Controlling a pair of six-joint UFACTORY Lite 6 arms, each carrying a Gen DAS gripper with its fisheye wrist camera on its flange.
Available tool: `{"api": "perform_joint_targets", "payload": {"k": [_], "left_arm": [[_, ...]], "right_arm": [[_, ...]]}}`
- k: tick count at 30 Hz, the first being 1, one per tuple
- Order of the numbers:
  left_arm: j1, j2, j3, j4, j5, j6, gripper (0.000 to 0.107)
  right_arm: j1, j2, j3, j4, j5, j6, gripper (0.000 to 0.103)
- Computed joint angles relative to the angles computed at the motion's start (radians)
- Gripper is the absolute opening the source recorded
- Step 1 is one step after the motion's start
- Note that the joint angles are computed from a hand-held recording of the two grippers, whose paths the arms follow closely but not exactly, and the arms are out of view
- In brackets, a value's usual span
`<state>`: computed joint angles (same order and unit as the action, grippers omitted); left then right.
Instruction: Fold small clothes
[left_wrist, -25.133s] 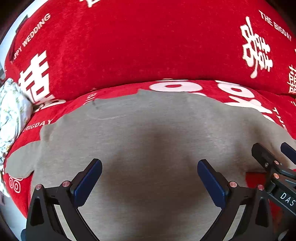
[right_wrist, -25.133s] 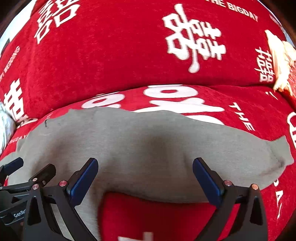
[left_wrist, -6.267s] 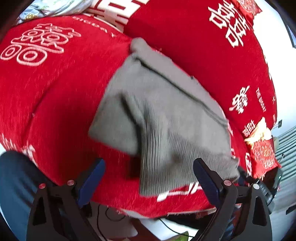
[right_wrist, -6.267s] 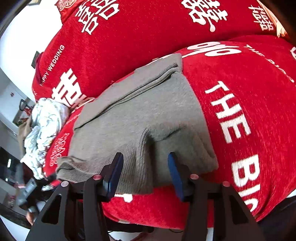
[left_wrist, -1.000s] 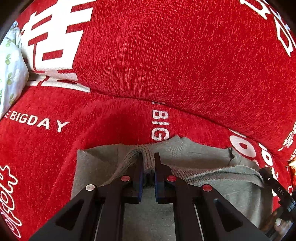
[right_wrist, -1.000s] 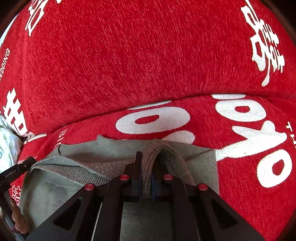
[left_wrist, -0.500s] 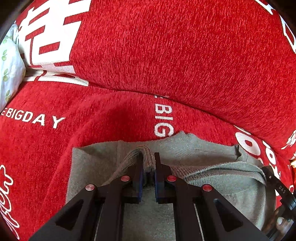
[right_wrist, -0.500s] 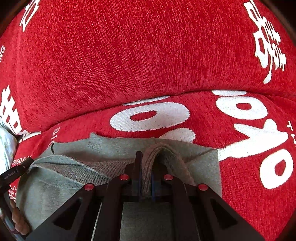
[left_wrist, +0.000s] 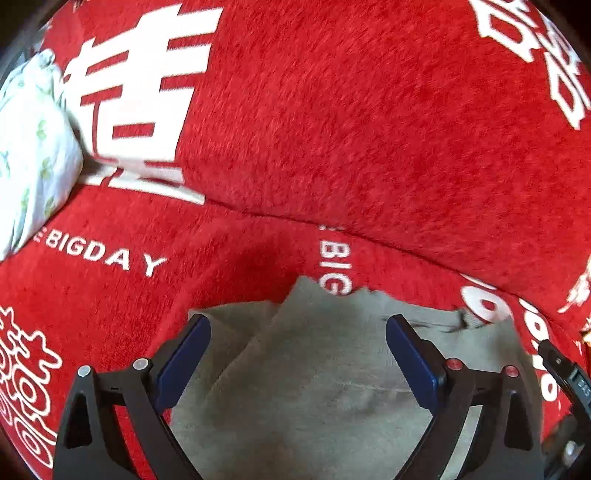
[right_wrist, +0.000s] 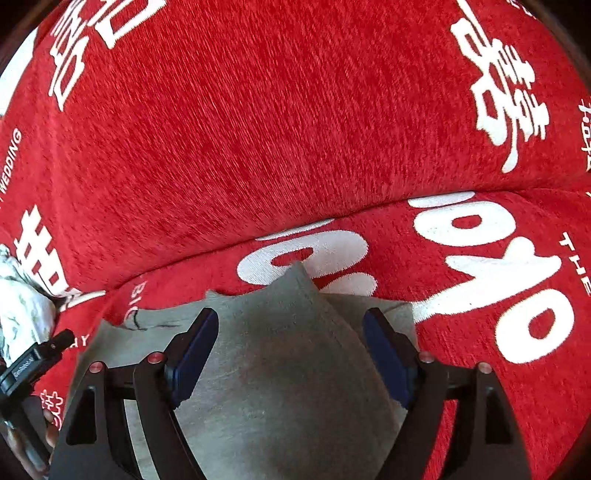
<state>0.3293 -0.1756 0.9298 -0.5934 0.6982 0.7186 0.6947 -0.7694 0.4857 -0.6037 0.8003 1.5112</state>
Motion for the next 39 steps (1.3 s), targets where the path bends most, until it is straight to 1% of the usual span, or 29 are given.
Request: {"api": "perform_joint_targets", "payload": {"k": [1, 4, 6, 8, 9, 10, 12, 13, 15, 16, 18, 19, 20, 21, 22, 23, 24, 25, 27, 28, 29, 30, 32, 33, 34, 36, 37, 38, 39], "left_arm": [[0.017, -0.016, 0.002, -0.019, 0.028, 0.030, 0.096], [0.056, -0.097, -0.056, -0.099, 0.035, 0.153, 0.096], [0.060, -0.156, -0.128, -0.147, 0.045, 0.226, 0.096], [0.017, -0.173, -0.172, -0.126, 0.036, 0.231, 0.096], [-0.019, -0.178, -0.198, -0.099, 0.014, 0.221, 0.096], [-0.075, -0.177, -0.227, -0.045, -0.040, 0.180, 0.096], [-0.149, -0.179, -0.265, 0.079, -0.144, 0.047, 0.096], [-0.166, -0.144, -0.268, 0.148, -0.201, -0.023, 0.096], [-0.136, -0.068, -0.248, 0.176, -0.229, -0.050, 0.096], [-0.091, -0.014, -0.219, 0.147, -0.224, -0.020, 0.097], [-0.026, 0.054, -0.168, 0.099, -0.180, 0.024, 0.097], [0.006, 0.089, -0.137, 0.072, -0.146, 0.052, 0.097], [0.019, 0.090, -0.131, 0.076, -0.142, 0.051, 0.097], [0.027, 0.068, -0.140, 0.091, -0.146, 0.043, 0.097], [0.033, 0.035, -0.154, 0.101, -0.142, 0.043, 0.097], [0.051, -0.006, -0.169, 0.081, -0.111, 0.074, 0.097], [0.076, -0.052, -0.189, 0.039, -0.064, 0.126, 0.097], [0.121, -0.126, -0.222, -0.021, 0.017, 0.208, 0.097], [0.173, -0.281, -0.320, -0.059, 0.106, 0.301, 0.097], [0.170, -0.345, -0.354, -0.054, 0.127, 0.311, 0.097], [0.151, -0.430, -0.397, -0.039, 0.139, 0.306, 0.097], [0.123, -0.501, -0.436, -0.016, 0.131, 0.286, 0.097], [0.063, -0.618, -0.514, 0.070, 0.089, 0.214, 0.097], [0.061, -0.638, -0.534, 0.099, 0.078, 0.204, 0.097], [0.085, -0.628, -0.550, 0.095, 0.063, 0.235, 0.100], [0.198, -0.593, -0.533, 0.029, 0.111, 0.354, 0.103], [0.271, -0.556, -0.501, 0.012, 0.158, 0.404, 0.103], [0.327, -0.548, -0.484, 0.004, 0.194, 0.438, 0.103], [0.371, -0.558, -0.475, 0.000, 0.228, 0.456, 0.103]], "right_arm": [[0.036, -0.005, 0.008, -0.021, 0.033, 0.027, 0.083], [0.153, 0.020, 0.042, -0.077, 0.111, 0.097, 0.083], [0.208, 0.068, 0.069, -0.104, 0.126, 0.115, 0.083], [0.250, 0.174, 0.111, -0.125, 0.105, 0.111, 0.083], [0.265, 0.220, 0.127, -0.127, 0.088, 0.101, 0.083], [0.267, 0.290, 0.155, -0.115, 0.049, 0.059, 0.083], [0.269, 0.374, 0.186, -0.085, 0.017, -0.020, 0.083], [0.269, 0.430, 0.201, -0.077, 0.019, -0.060, 0.083], [0.254, 0.466, 0.175, -0.079, 0.061, -0.079, 0.083], [0.242, 0.432, 0.138, -0.083, 0.060, -0.069, 0.084], [0.138, 0.268, 0.017, -0.027, 0.001, -0.065, 0.084], [0.106, 0.223, -0.010, -0.005, -0.007, -0.083, 0.084], [0.094, 0.184, -0.022, 0.008, 0.002, -0.101, 0.083], [0.107, 0.188, -0.012, 0.008, 0.025, -0.104, 0.083], [0.159, 0.210, 0.018, -0.010, 0.089, -0.073, 0.083], [0.218, 0.226, 0.045, -0.031, 0.153, -0.022, 0.084], [0.285, 0.231, 0.068, -0.052, 0.219, 0.035, 0.084], [0.372, 0.227, 0.087, -0.081, 0.275, 0.112, 0.084], [0.551, 0.191, 0.100, -0.123, 0.343, 0.250, 0.084], [0.643, 0.222, 0.125, -0.128, 0.351, 0.296, 0.084], [0.694, 0.269, 0.152, -0.143, 0.358, 0.320, 0.084], [0.749, 0.329, 0.178, -0.149, 0.368, 0.336, 0.084], [0.778, 0.406, 0.197, -0.132, 0.360, 0.326, 0.084], [0.773, 0.408, 0.182, -0.106, 0.361, 0.317, 0.084], [0.762, 0.375, 0.142, -0.088, 0.363, 0.334, 0.084], [0.800, 0.251, 0.060, -0.079, 0.400, 0.412, 0.084], [0.832, 0.181, 0.032, -0.063, 0.441, 0.448, 0.084], [0.859, 0.153, 0.031, -0.045, 0.488, 0.460, 0.084], [0.887, 0.166, 0.054, -0.013, 0.554, 0.474, 0.084]]}}
